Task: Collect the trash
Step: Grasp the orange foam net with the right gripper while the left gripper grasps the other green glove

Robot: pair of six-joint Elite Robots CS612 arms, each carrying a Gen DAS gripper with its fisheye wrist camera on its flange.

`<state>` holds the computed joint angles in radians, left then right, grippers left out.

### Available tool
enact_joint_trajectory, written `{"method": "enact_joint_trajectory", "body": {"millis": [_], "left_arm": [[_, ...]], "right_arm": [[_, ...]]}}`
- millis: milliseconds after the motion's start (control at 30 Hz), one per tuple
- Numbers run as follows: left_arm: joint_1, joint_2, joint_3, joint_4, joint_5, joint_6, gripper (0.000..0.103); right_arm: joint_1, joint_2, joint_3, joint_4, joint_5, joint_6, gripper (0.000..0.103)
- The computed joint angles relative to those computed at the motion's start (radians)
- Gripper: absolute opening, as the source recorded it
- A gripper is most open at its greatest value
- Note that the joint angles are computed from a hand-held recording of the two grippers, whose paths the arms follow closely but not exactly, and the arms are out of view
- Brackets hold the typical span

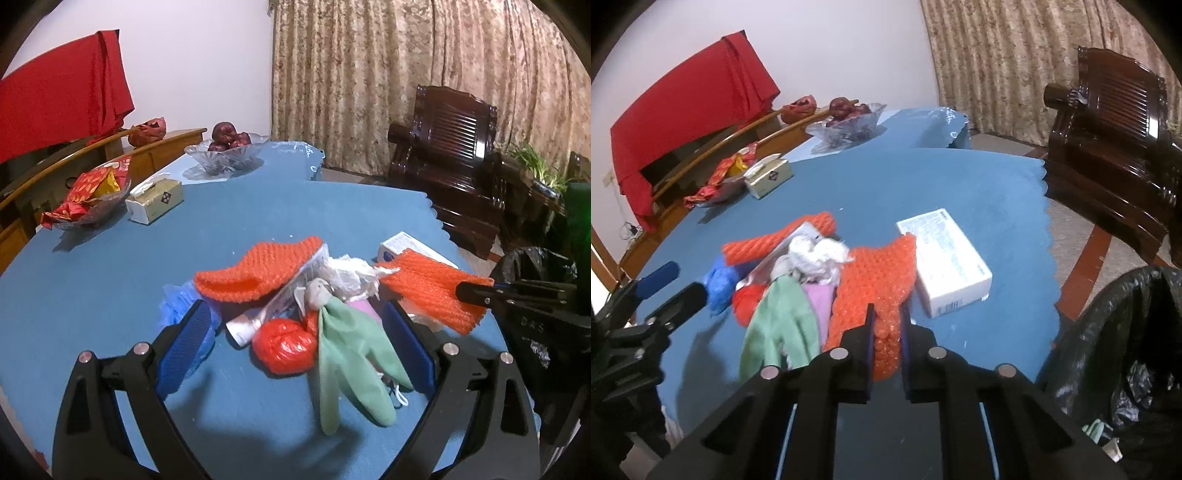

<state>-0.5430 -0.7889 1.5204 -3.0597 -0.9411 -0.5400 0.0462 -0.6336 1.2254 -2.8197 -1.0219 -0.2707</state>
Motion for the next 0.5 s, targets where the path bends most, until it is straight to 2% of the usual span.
{"method": "enact_joint_trajectory", "body": {"millis": [100, 133, 167, 300, 500], "left_arm": [[-0.004, 0.001, 0.004, 0.008, -0.017, -0.007, 0.09], [-0.005, 0.003, 0.003, 0.01, -0.024, -0.006, 0.088], [-0.006, 0.006, 0.001, 0.016, -0.035, -0.002, 0.081], [-0.005, 0.022, -0.016, 0.034, -0.073, 0.007, 0.074], [0.0, 0.058, -0.066, 0.07, -0.105, 0.012, 0.073]], "right_arm": [[-0.004, -0.025, 0.056, -0.038, -0.012, 0.004, 0.011], [-0.006, -0.03, 0.065, -0.039, -0.011, 0.007, 0.011], [-0.008, -0.035, 0.078, -0.044, -0.014, 0.009, 0.011], [-0.015, -0.044, 0.099, -0.05, -0.031, 0.013, 0.011], [-0.019, -0.043, 0.097, -0.052, -0.044, 0.007, 0.011]]}}
